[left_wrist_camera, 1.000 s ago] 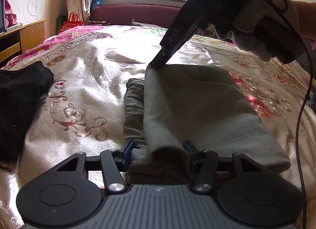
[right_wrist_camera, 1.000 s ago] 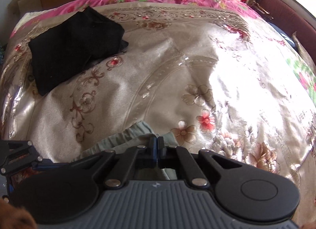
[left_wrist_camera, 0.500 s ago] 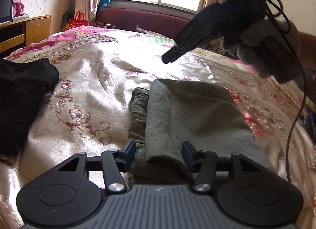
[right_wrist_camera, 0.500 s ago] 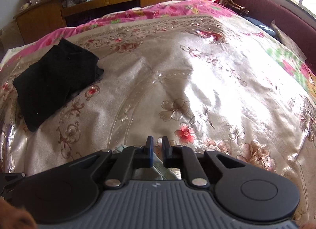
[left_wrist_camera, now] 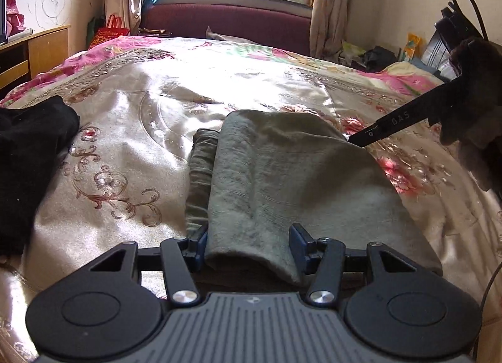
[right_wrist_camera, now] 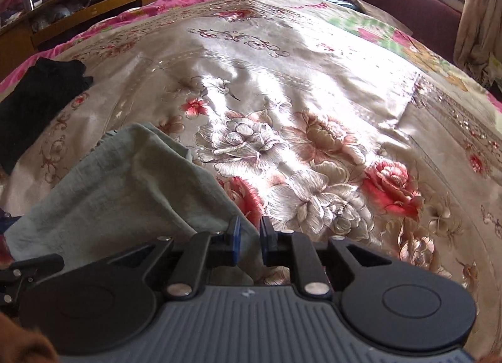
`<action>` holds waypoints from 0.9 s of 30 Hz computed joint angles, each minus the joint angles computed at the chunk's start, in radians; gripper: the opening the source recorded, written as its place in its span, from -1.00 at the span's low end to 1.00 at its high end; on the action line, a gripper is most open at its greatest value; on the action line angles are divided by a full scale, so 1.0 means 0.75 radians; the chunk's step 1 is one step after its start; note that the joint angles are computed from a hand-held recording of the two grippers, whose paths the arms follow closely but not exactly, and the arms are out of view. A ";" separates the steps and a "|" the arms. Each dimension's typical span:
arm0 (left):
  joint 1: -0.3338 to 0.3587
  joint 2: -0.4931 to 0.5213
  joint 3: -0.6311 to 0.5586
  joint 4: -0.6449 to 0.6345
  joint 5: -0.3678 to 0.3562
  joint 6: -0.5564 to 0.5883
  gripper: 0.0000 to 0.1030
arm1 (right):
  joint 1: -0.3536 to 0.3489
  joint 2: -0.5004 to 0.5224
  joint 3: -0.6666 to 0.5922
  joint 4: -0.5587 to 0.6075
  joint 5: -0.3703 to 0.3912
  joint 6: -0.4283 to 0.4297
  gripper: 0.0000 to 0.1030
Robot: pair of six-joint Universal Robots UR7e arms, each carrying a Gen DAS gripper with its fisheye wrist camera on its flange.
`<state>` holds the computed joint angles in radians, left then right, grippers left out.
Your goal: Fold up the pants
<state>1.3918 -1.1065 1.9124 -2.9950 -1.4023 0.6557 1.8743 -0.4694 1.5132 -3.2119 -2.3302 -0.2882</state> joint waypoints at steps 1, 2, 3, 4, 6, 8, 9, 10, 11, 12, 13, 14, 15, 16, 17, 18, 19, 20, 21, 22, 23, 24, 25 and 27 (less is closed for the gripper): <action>0.002 -0.005 0.000 0.014 -0.011 -0.008 0.27 | -0.019 -0.045 0.048 0.009 0.072 0.050 -0.56; 0.006 -0.010 -0.005 0.035 -0.024 -0.028 0.29 | -0.035 -0.079 0.085 0.008 0.134 0.078 -0.46; 0.007 -0.013 -0.007 0.045 -0.028 -0.051 0.29 | -0.049 -0.105 0.113 0.007 0.190 0.087 -0.27; 0.009 -0.020 -0.010 0.062 -0.036 -0.078 0.29 | -0.062 -0.122 0.125 0.023 0.236 0.086 -0.20; 0.014 -0.051 -0.002 0.080 -0.076 -0.132 0.29 | -0.094 -0.154 0.141 0.080 0.330 0.131 -0.20; 0.012 -0.099 0.030 0.080 -0.134 -0.142 0.29 | -0.119 -0.160 0.142 0.099 0.371 0.185 -0.20; 0.000 -0.120 0.054 0.072 -0.135 -0.124 0.29 | -0.135 -0.164 0.136 0.139 0.387 0.222 -0.45; -0.015 -0.139 0.081 0.061 -0.130 -0.090 0.29 | -0.150 -0.172 0.134 0.167 0.424 0.266 -0.88; -0.032 -0.155 0.107 0.057 -0.127 -0.049 0.29 | -0.163 -0.178 0.138 0.174 0.451 0.316 -0.94; -0.048 -0.169 0.131 0.059 -0.126 -0.010 0.29 | -0.168 -0.179 0.140 0.159 0.460 0.338 -0.94; -0.064 -0.182 0.155 0.068 -0.126 0.024 0.29 | -0.170 -0.178 0.143 0.138 0.464 0.334 -0.94; -0.077 -0.192 0.177 0.078 -0.124 0.052 0.29 | -0.170 -0.177 0.145 0.116 0.466 0.322 -0.94; -0.091 -0.197 0.202 0.059 -0.102 0.074 0.30 | -0.168 -0.175 0.145 0.097 0.469 0.315 -0.94; -0.109 -0.192 0.232 0.002 -0.043 0.093 0.32 | -0.166 -0.172 0.144 0.080 0.470 0.304 -0.94; -0.129 -0.176 0.254 -0.063 0.049 0.108 0.32 | -0.164 -0.167 0.141 0.064 0.468 0.290 -0.94; -0.141 -0.155 0.260 -0.108 0.137 0.108 0.32 | -0.164 -0.159 0.131 0.055 0.463 0.280 -0.95; -0.144 -0.142 0.252 -0.117 0.195 0.092 0.28 | -0.164 -0.147 0.117 0.049 0.454 0.276 -0.95; -0.143 -0.139 0.246 -0.125 0.207 0.083 0.23 | -0.166 -0.135 0.103 0.048 0.442 0.274 -0.95; -0.143 -0.149 0.254 -0.153 0.171 0.107 0.23 | -0.166 -0.123 0.088 0.054 0.428 0.272 -0.95; -0.147 -0.165 0.269 -0.181 0.105 0.147 0.23 | -0.165 -0.112 0.075 0.068 0.421 0.269 -0.95; -0.153 -0.176 0.283 -0.200 0.027 0.186 0.25 | -0.162 -0.107 0.072 0.074 0.426 0.262 -0.94; -0.162 -0.177 0.281 -0.182 -0.033 0.205 0.27 | -0.158 -0.103 0.074 0.074 0.425 0.245 -0.94; -0.173 -0.166 0.267 -0.133 -0.076 0.202 0.28 | -0.153 -0.101 0.075 0.072 0.419 0.235 -0.94; -0.179 -0.103 0.229 -0.085 -0.138 0.200 0.28 | -0.151 -0.106 0.082 0.070 0.416 0.235 -0.94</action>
<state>1.2579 -1.1838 2.0844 -3.0586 -1.5061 0.8056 1.7610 -0.5487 1.5748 -3.1596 -2.0181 -0.1121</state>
